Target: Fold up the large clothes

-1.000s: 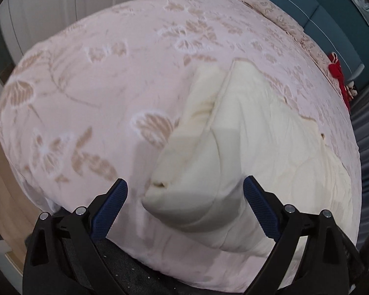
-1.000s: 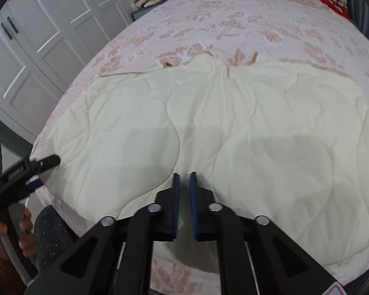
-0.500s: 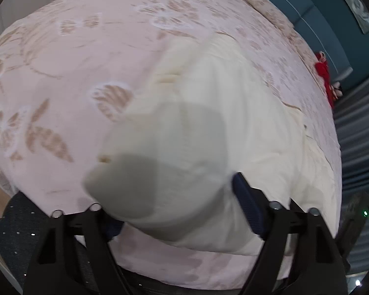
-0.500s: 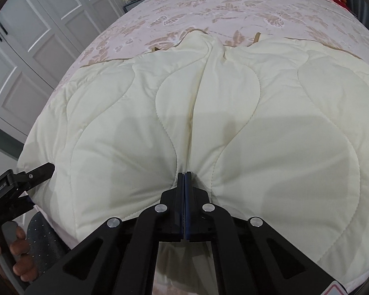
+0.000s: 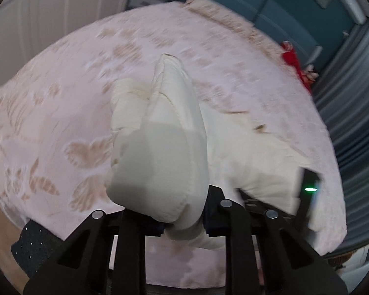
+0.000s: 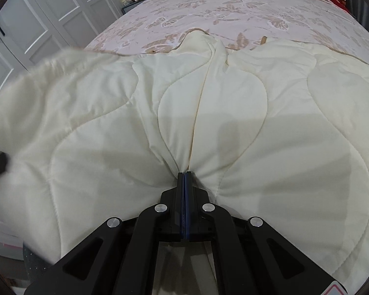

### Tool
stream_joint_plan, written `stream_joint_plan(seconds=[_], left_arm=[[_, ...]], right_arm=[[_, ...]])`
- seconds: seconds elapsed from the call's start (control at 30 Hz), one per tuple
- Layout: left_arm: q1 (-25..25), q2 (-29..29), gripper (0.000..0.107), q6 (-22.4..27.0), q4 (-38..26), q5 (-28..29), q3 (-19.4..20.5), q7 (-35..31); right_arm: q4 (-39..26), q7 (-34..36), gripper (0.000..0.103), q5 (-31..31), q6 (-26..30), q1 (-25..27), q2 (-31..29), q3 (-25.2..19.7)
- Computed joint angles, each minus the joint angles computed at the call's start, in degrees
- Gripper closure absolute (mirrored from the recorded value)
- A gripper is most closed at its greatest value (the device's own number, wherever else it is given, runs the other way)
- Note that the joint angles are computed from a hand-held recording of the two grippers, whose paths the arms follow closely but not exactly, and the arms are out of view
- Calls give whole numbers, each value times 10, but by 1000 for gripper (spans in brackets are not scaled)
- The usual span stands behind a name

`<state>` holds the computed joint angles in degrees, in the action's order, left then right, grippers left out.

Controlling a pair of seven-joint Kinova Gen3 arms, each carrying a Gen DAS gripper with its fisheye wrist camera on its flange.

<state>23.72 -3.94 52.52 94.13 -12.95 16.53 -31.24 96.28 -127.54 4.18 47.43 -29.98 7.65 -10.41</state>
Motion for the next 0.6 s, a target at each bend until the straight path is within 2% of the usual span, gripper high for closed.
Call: stream_joint_plan(seconds=[0.07, 0.17, 0.23, 0.27, 0.4, 0.5, 0.6], left_arm=[[14, 15, 89, 26, -38, -39, 21, 11], [39, 32, 89, 51, -79, -68, 26, 10], [55, 40, 89, 62, -103, -80, 26, 2], [65, 45, 90, 71, -116, -90, 27, 2], [98, 65, 90, 86, -153, -110, 23, 3], [127, 79, 90, 101, -181, -126, 21, 1], [153, 92, 90, 115, -204, -130, 16, -6]], right_arm=[[1, 29, 103, -35, -6, 4, -8, 16], [27, 55, 103, -104, -21, 0, -68, 56], [41, 99, 103, -151, -4, -4, -111, 86], [47, 121, 103, -174, 6, 9, -125, 85], [86, 185, 103, -261, 33, 108, -158, 27], [120, 225, 103, -315, 13, 180, -152, -28], [145, 276, 103, -383, -19, 185, -138, -17]])
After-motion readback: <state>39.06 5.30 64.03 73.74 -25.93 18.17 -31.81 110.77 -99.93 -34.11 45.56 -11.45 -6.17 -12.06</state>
